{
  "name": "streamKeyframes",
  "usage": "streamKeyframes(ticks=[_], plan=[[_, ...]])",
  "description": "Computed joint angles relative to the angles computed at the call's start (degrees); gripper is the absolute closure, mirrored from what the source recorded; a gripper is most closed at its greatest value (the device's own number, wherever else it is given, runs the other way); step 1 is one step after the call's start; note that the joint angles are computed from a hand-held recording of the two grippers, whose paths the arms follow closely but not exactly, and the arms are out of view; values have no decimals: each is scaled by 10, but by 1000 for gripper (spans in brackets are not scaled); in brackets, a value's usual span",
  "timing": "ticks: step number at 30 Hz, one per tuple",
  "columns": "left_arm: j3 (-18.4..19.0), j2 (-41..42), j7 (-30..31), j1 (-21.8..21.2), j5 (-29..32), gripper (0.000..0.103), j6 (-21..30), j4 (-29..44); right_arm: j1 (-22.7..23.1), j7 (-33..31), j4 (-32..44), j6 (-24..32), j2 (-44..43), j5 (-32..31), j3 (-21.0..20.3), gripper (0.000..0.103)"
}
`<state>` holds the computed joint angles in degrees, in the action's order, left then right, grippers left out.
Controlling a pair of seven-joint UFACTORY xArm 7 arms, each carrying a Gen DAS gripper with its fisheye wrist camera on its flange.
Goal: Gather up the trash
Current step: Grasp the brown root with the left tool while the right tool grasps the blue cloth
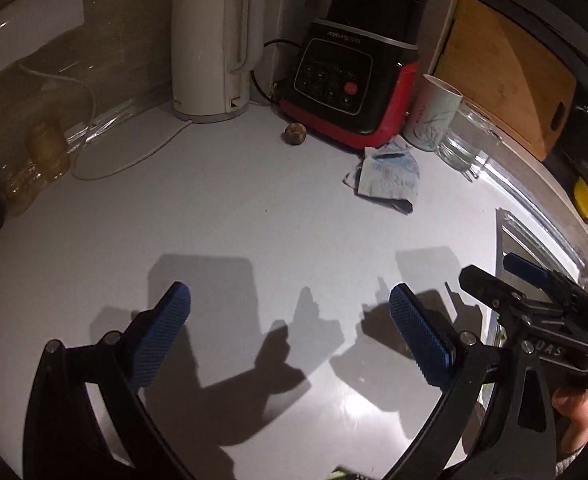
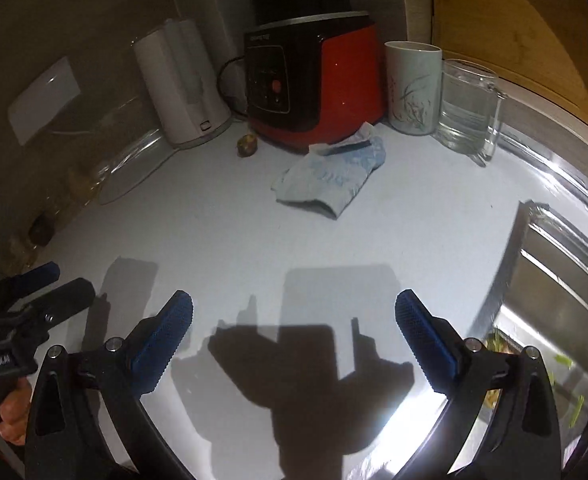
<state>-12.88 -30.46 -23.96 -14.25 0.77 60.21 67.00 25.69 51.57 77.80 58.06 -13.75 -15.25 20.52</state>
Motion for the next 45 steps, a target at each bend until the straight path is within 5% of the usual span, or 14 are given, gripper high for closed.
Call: streamKeyframes(ticks=[4, 13, 19, 23, 31, 45], plan=[[-12, 76, -22, 18, 35, 8, -36, 35, -20, -37, 37, -54, 85, -4, -38, 3], [3, 161, -54, 11, 83, 8, -61, 75, 7, -36, 156, -21, 231, -23, -96, 3], [11, 208, -49, 2, 113, 8, -72, 107, 33, -67, 199, 1, 270, -36, -110, 38], [21, 231, -32, -6, 110, 8, -83, 123, 31, -89, 199, -19, 272, -9, -113, 80], [37, 292, 6, -14, 100, 8, -93, 173, 27, -74, 139, -59, 222, 14, -111, 84], [70, 492, 69, -33, 49, 14, -64, 376, -9, -118, 61, -99, 150, 65, -91, 84]])
